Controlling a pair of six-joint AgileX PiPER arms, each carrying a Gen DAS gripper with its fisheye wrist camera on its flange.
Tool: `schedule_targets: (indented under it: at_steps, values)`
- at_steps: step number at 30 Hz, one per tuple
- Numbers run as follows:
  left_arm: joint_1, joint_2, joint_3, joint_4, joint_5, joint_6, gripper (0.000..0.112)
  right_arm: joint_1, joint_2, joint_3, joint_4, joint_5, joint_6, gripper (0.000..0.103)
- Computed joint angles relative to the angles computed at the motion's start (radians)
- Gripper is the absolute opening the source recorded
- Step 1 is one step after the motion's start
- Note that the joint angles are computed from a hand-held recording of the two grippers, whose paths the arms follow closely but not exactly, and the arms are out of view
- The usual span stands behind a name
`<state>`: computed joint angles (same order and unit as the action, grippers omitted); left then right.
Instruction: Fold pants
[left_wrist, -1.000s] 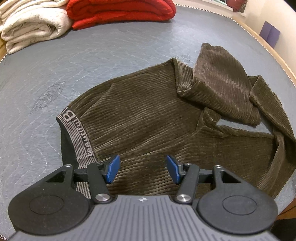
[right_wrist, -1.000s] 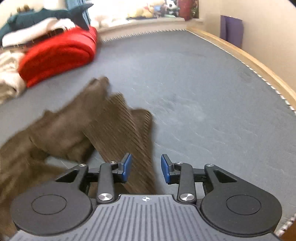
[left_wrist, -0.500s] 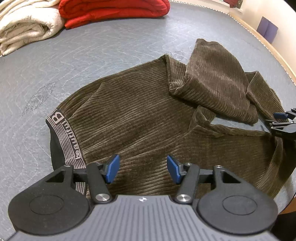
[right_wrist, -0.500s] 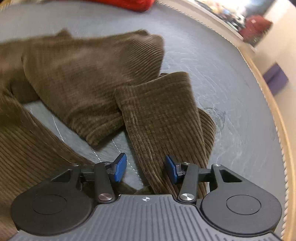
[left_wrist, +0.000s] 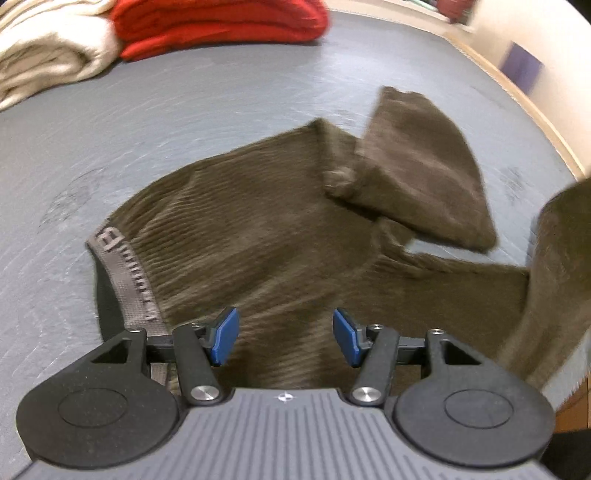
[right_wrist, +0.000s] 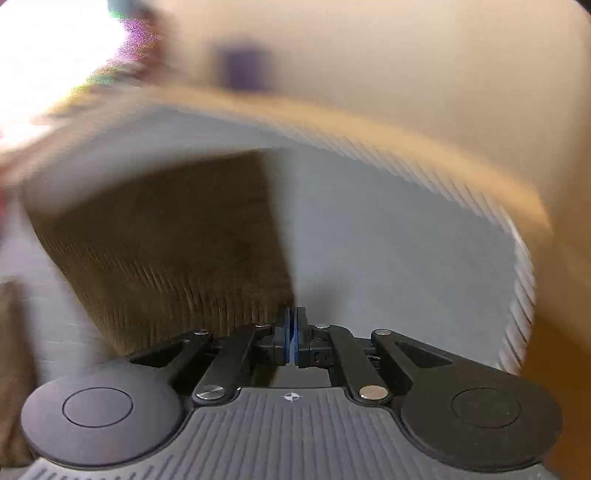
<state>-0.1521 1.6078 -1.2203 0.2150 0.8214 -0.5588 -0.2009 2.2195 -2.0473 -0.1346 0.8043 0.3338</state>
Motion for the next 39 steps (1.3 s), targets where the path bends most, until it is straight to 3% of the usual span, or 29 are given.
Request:
schedule_targets:
  at_steps: [1, 3, 8, 10, 12, 13, 18, 19, 20, 22, 26, 28, 29, 31, 33, 36, 39]
  values:
    - [-0.015, -0.001, 0.0, 0.003, 0.001, 0.009, 0.062, -0.047, 0.04, -0.048, -0.012, 0.097, 0.021, 0.0]
    - [-0.044, 0.003, -0.001, 0.011, 0.003, 0.021, 0.062, -0.129, 0.087, -0.097, 0.015, 0.189, 0.011, 0.0]
    - [-0.076, 0.052, -0.03, 0.036, 0.025, 0.001, 0.062, -0.265, 0.124, -0.132, 0.352, 0.226, -0.146, 0.004]
    - [-0.083, 0.068, -0.04, 0.045, 0.029, -0.011, 0.062, -0.278, 0.15, -0.16, 0.432, 0.253, -0.192, 0.016]
    - [-0.089, 0.076, -0.047, 0.053, 0.033, -0.017, 0.062, -0.273, 0.169, -0.185, 0.429, 0.262, -0.181, 0.041]
    - [-0.097, 0.082, -0.054, 0.059, 0.039, -0.024, 0.062, -0.265, 0.178, -0.196, 0.409, 0.253, -0.16, 0.043]
    - [-0.128, 0.097, -0.077, 0.074, 0.047, -0.032, 0.062, -0.251, 0.226, -0.214, 0.406, 0.181, -0.112, 0.041]
    - [-0.136, 0.102, -0.082, 0.081, 0.051, -0.035, 0.062, -0.247, 0.233, -0.223, 0.399, 0.166, -0.116, 0.035]
    - [-0.142, 0.108, -0.087, 0.087, 0.054, -0.037, 0.062, -0.239, 0.237, -0.229, 0.385, 0.156, -0.113, 0.011]
    - [-0.15, 0.115, -0.095, 0.093, 0.058, -0.038, 0.062, -0.227, 0.259, -0.265, 0.372, 0.151, -0.119, 0.01]
    - [-0.146, 0.115, -0.101, 0.088, 0.051, -0.034, 0.062, -0.206, 0.145, -0.107, 0.459, -0.056, -0.269, 0.008]
    - [-0.143, 0.118, -0.103, 0.084, 0.05, -0.03, 0.062, -0.197, 0.101, -0.048, 0.35, -0.131, -0.191, 0.008]
    - [-0.144, 0.12, -0.105, 0.083, 0.053, -0.027, 0.062, -0.21, 0.111, -0.057, 0.263, -0.109, -0.092, 0.008]
    - [-0.146, 0.118, -0.104, 0.079, 0.051, -0.019, 0.062, -0.261, 0.188, -0.176, 0.167, 0.053, 0.079, 0.008]
    - [-0.151, 0.113, -0.102, 0.071, 0.046, -0.005, 0.062, -0.303, 0.276, -0.305, 0.23, 0.182, 0.102, 0.008]
    - [-0.155, 0.103, -0.097, 0.063, 0.038, 0.01, 0.062, -0.286, 0.245, -0.273, 0.189, 0.14, -0.026, 0.009]
    - [-0.154, 0.095, -0.097, 0.053, 0.034, 0.017, 0.062, -0.221, 0.176, -0.163, -0.064, 0.053, 0.109, 0.013]
